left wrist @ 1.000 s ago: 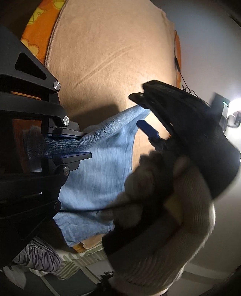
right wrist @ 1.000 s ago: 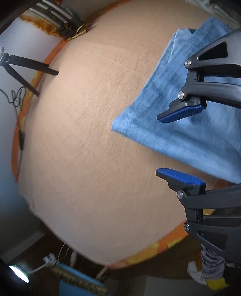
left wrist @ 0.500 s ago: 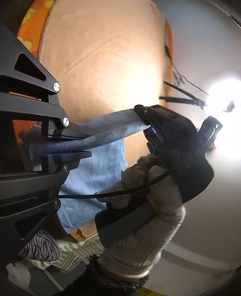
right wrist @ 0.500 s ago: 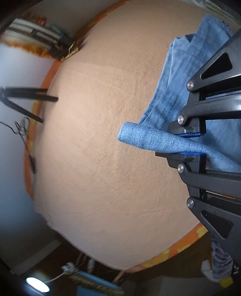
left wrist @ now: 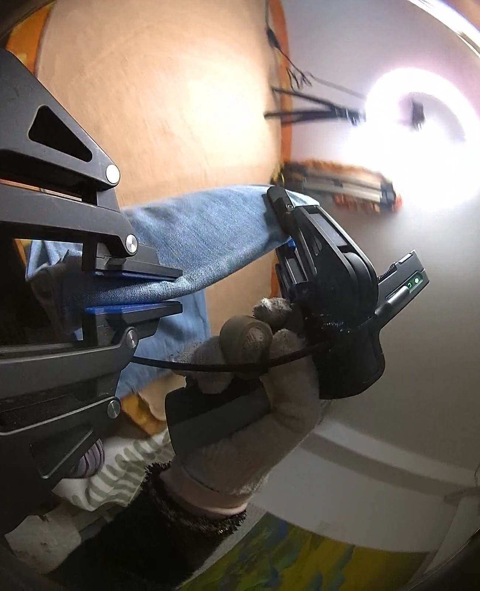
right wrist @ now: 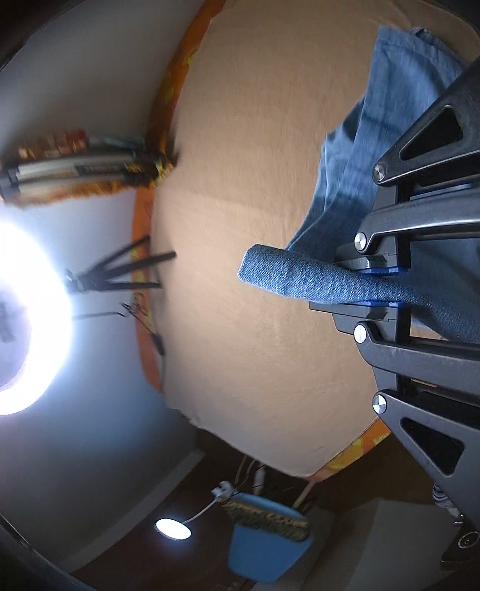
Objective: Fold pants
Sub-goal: 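Close the left gripper on the bundle end while the right gripper grasps beside it, then lift the bundle end with both grippers and fold it over the jeans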
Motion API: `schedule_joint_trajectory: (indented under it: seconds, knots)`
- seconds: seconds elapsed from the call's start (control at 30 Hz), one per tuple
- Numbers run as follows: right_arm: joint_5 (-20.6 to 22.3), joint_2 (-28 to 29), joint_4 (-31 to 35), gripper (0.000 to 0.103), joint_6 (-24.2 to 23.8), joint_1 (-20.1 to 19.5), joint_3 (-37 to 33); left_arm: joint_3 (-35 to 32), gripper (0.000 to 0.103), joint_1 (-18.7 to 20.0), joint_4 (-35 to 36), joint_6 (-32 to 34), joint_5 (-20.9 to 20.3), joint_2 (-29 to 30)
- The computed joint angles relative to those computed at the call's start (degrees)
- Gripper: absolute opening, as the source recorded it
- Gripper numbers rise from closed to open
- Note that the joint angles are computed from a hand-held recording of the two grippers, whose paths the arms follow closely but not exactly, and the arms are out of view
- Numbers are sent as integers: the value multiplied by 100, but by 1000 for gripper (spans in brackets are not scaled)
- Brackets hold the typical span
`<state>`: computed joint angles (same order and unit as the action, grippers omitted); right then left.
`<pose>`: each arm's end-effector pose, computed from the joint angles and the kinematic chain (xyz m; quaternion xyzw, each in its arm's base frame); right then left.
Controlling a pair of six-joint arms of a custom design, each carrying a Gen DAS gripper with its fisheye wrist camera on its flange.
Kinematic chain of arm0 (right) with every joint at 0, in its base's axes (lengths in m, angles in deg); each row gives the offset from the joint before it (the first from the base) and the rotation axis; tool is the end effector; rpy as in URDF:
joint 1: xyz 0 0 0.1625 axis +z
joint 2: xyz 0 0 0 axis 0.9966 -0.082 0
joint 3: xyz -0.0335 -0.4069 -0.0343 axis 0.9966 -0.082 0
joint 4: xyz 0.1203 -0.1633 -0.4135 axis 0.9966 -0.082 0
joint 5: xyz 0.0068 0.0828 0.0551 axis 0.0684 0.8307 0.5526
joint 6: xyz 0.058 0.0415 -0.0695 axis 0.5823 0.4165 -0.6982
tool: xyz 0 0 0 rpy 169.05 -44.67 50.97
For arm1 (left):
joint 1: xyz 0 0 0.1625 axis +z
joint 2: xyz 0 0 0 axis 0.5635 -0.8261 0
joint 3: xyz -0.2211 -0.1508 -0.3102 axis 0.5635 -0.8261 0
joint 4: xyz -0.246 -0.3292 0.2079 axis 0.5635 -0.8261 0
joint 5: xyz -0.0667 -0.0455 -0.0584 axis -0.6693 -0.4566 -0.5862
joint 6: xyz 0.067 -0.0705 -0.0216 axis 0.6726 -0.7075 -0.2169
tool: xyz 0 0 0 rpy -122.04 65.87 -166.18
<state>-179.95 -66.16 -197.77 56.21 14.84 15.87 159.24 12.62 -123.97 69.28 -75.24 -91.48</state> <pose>0.2082 -0.7162 0.3632 0.0385 -0.9186 0.2959 0.2591 -0.4301 -0.6531 0.0981 -0.4530 -0.8739 0.1680 0.0542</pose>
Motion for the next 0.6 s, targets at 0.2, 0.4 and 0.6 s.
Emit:
schedule_joint_trajectory:
  seconds: [0.2, 0.4, 0.6]
  knots:
    - [162, -841, -303, 7, -24, -251, 709, -171, 9, -238, 222, 87, -327, 338]
    - [347, -1696, -641, 7, 5, -656, 1439, -423, 9, -440, 468, 200, -658, 738]
    - [567, -2407, -876, 7, 118, -1161, 2084, -588, 9, -582, 823, 387, -877, 1080]
